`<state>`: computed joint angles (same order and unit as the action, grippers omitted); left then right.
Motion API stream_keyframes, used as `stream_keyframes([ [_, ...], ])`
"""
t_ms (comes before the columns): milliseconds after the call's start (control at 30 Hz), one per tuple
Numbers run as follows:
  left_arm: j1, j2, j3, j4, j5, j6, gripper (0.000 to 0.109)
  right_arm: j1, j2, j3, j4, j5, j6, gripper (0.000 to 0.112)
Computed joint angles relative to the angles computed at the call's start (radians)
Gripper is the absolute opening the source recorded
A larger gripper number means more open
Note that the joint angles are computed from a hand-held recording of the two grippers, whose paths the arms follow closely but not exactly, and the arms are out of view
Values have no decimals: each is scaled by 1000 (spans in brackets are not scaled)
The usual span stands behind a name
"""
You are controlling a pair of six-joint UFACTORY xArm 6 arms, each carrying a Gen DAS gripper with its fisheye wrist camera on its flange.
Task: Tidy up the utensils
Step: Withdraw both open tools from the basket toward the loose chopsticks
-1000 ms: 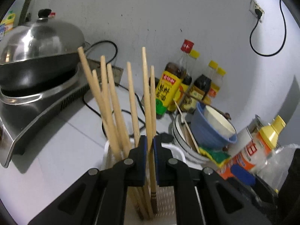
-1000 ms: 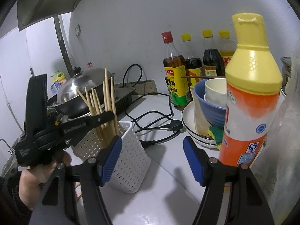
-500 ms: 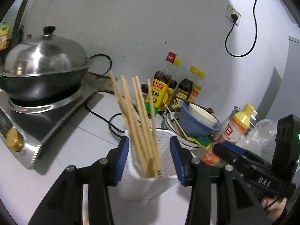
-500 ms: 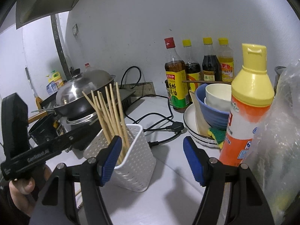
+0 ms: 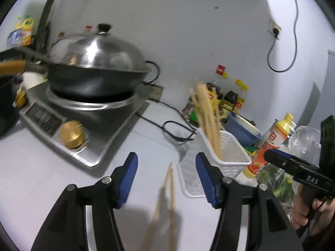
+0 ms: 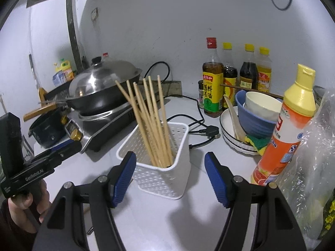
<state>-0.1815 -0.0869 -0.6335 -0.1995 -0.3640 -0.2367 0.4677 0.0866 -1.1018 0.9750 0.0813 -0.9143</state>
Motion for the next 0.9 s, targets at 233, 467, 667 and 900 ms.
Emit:
stream_keyframes([
  [233,143,-69,109,278,-32,-218,57,29,-14,57,-303,-47,282,66],
  [467,248,-104,178,473,-60,-362,57,40,-11,96,-511,-59,492,66],
  [667,314,-120,223,592,-89,-448,57,44,-10,122,-716,-62,668,66],
  [900,352,-147,280,624,-104,-452,57,55,22,129,-849,-63,788,66],
])
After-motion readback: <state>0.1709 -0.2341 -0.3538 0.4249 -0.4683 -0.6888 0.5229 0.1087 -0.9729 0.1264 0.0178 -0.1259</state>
